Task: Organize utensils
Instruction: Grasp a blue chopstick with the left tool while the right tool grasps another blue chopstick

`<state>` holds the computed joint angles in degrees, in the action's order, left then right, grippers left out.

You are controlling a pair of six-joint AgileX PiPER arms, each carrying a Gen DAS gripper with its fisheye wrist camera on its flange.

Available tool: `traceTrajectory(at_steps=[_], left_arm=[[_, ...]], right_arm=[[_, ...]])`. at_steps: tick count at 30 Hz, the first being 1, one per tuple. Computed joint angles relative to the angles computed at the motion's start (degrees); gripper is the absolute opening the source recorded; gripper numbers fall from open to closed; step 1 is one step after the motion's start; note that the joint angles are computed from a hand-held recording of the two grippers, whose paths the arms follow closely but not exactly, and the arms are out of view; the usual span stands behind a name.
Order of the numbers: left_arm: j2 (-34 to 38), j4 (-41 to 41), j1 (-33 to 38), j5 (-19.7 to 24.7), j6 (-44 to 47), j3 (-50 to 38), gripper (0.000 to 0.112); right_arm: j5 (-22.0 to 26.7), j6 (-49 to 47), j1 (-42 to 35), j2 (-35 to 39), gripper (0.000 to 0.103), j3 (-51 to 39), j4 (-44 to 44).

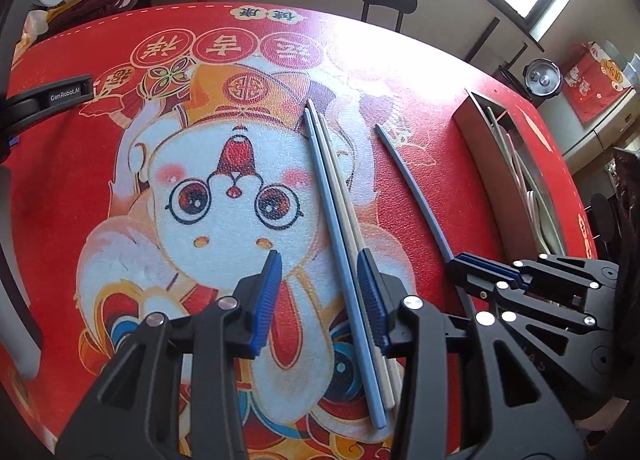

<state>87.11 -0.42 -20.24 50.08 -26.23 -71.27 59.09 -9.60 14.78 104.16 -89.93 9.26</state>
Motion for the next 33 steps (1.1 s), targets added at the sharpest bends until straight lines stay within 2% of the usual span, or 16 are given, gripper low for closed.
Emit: traceTrajectory(at_steps=[2,4,8,12,18,27,30,33], left_arm=[[0.41,2.64,-0.76,-0.17,-1.95,-0.12,0.032],[0.66,3.66,-0.86,0.02,-2.30,-0.33,0.029],[1.49,4.28,-0.99,0.35,-2.91,-1.31,0.030],[2.48,-0.24,0.49,0.75,-0.14,-2.84,0.033],[2.74,2.71,-0.71,0.86,-2.22,-2.85,0.030],[5.58,7.68,-2.77,2.02,-4.21,-6.09,0.033],[5.70,10.18,-3.85,3.25,-5.05,-6.59,0.029],[4.78,8.16,-2.68,2.46,-4.17,-5.35,0.030]], right_arm=[[-0.04,0.03,-0.26,0.07,0.006,0.00,0.40],[-0.14,0.00,-0.31,0.01,0.006,0.12,0.38],[-0.24,0.20,-0.31,-0.27,0.006,0.50,0.40],[-0.28,0.10,-0.45,-0.58,0.006,0.92,0.47],[-0.45,-0.30,-0.92,-1.07,0.006,1.63,1.04],[-0.67,-0.32,-0.94,-1.30,0.006,2.03,1.03],[-0.75,-0.89,-1.40,-1.51,0.006,2.42,1.61],[-0.95,-1.25,-1.72,-1.70,0.006,2.73,2.11]])
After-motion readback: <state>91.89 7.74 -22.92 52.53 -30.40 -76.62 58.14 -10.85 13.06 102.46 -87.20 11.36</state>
